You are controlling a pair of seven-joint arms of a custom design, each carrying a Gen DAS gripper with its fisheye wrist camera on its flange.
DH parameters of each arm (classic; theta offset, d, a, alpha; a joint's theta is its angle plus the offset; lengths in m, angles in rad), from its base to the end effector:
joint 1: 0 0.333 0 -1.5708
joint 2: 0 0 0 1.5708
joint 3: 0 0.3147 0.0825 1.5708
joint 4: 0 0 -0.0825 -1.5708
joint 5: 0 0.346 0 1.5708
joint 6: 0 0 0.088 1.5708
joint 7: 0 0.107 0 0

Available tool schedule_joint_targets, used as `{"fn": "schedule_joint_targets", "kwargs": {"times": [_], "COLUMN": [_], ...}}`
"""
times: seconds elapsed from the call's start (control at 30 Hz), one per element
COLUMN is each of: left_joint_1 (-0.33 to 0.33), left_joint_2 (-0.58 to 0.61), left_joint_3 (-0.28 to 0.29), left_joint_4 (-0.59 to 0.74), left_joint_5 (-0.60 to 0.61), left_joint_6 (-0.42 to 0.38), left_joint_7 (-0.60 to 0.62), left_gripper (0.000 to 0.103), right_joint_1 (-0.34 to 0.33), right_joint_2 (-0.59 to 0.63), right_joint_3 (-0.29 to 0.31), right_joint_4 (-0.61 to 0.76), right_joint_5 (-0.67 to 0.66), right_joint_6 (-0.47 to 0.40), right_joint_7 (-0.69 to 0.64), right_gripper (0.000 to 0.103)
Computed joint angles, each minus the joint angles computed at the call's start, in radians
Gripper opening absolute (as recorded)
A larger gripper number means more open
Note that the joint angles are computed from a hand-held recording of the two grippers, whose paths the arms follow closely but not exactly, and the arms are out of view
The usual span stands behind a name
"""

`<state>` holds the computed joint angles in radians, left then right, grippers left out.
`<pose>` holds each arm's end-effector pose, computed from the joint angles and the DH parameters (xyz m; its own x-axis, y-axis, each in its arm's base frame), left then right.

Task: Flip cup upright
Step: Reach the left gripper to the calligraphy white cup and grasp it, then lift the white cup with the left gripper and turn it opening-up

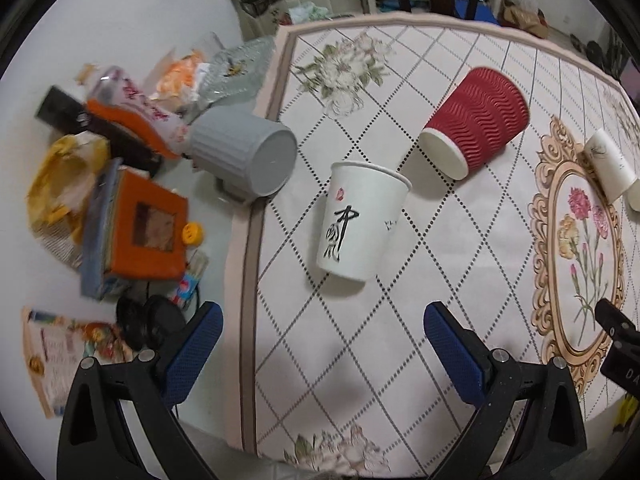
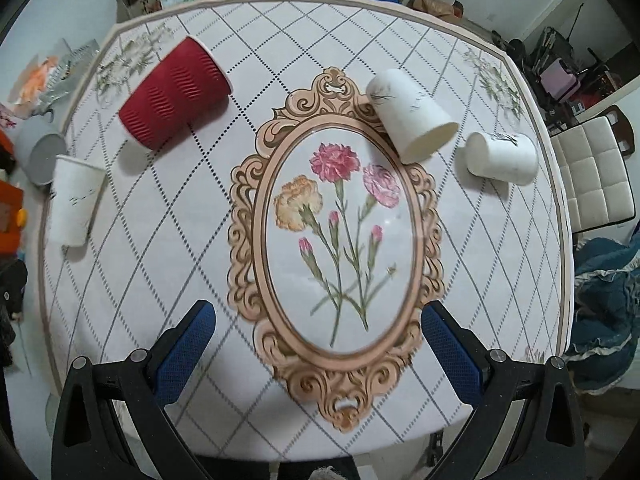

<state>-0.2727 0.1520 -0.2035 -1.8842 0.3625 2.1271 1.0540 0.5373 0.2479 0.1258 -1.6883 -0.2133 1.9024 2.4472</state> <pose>0.5194 -0.2445 0.4553 -0.1078 -0.9702 -0.2169 -0.9673 0.1528 -0.2025 0.4818 0.3489 0.4635 -0.1491 -0.9795 0.1355 -0.9852 0.1354 -0.1054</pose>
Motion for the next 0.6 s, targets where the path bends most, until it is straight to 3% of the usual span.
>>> {"fn": "schedule_joint_targets", "kwargs": {"times": [0.47,0.53,0.6], "left_joint_1": [0.028,0.029,0.029], "left_joint_2": [0.193,0.218,0.252], "left_joint_3": [0.026,0.026,0.028], "left_joint_4": [0.164,0.189,0.226], "left_joint_5": [-0.088,-0.106,-0.123], "left_joint_6": [0.029,0.025,0.005], "left_joint_7": [0.201,0.226,0.249], "left_gripper": [0.102,0.085,0.076], "right_joint_1": [-0.012,-0.015,-0.018], "right_joint_2": [0.204,0.218,0.230], "right_joint_3": [-0.049,-0.053,-0.057], "right_joint_4": [0.191,0.205,0.217], "right_joint_5": [0.023,0.028,0.030], "right_joint_6": [-0.077,-0.084,-0.089], "right_joint_7": [-0.023,-0.024,-0.030], "right_gripper": [0.103,0.103,0.103]}}
